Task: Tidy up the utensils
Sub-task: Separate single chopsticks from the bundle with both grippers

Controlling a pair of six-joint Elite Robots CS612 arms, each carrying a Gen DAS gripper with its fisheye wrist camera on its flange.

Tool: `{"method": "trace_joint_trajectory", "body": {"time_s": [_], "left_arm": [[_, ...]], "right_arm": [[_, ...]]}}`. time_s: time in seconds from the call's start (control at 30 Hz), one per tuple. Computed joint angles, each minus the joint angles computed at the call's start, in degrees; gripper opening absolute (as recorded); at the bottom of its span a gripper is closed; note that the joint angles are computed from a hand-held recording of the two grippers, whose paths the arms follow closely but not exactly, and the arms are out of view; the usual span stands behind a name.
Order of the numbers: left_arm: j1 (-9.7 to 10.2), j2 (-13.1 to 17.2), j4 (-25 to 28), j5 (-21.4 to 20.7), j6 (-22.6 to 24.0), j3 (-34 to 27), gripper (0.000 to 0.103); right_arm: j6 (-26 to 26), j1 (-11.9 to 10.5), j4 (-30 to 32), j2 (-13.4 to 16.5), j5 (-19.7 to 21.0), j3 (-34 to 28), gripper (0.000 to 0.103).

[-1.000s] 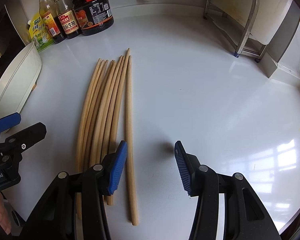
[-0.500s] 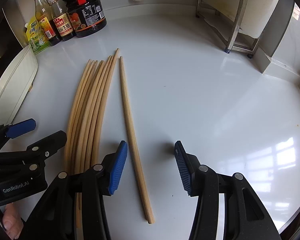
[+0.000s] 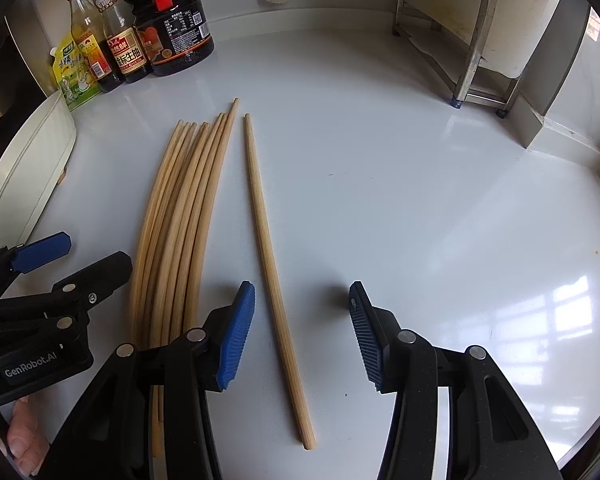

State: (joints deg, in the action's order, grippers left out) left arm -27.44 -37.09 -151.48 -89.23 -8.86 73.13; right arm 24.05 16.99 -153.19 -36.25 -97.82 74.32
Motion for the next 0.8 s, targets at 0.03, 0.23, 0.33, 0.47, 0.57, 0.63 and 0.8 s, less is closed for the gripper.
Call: {"method": "trace_joint_trajectory", "body": {"time_s": [0.03,0.23,0.33,0.47,0.57,0.63,0.8], "left_arm": [[-0.08,0.07,0.28,0.14,0.16,-0.09,0.084],[-0.08,0.28,1.09,0.53,-0.29,-0.17,0.085],[-0.04,0.28,1.35,1.31,-0.51,-0.04,0.085],[0.25,0.09,0.80,2.04,-1.05,0.58,0.085],[0.53,-0.10,-0.08,2.62,-1.36,1.23,0.085],[0.71,-0.23,-0.72,3.07,-1.59,1.62,0.085],[1.19,-0.41,-1.72,3.57,-2.41,1.87,0.085]], "right_arm": [[0.10,-0.03,-0.04,-0.02,0.09,0.03,0.047],[0.14,-0.02,-0.16,0.01,-0.14,0.04,0.047],[0.32,-0.02,-0.21,0.05,-0.04,-0.04,0.047],[0.35,0.00,-0.26,0.04,-0.01,-0.01,0.047],[0.34,0.02,-0.34,0.01,-0.31,0.05,0.047],[0.57,0.04,-0.48,0.00,-0.39,0.10,0.047],[0.60,-0.02,-0.60,-0.14,-0.29,0.34,0.047]]}}
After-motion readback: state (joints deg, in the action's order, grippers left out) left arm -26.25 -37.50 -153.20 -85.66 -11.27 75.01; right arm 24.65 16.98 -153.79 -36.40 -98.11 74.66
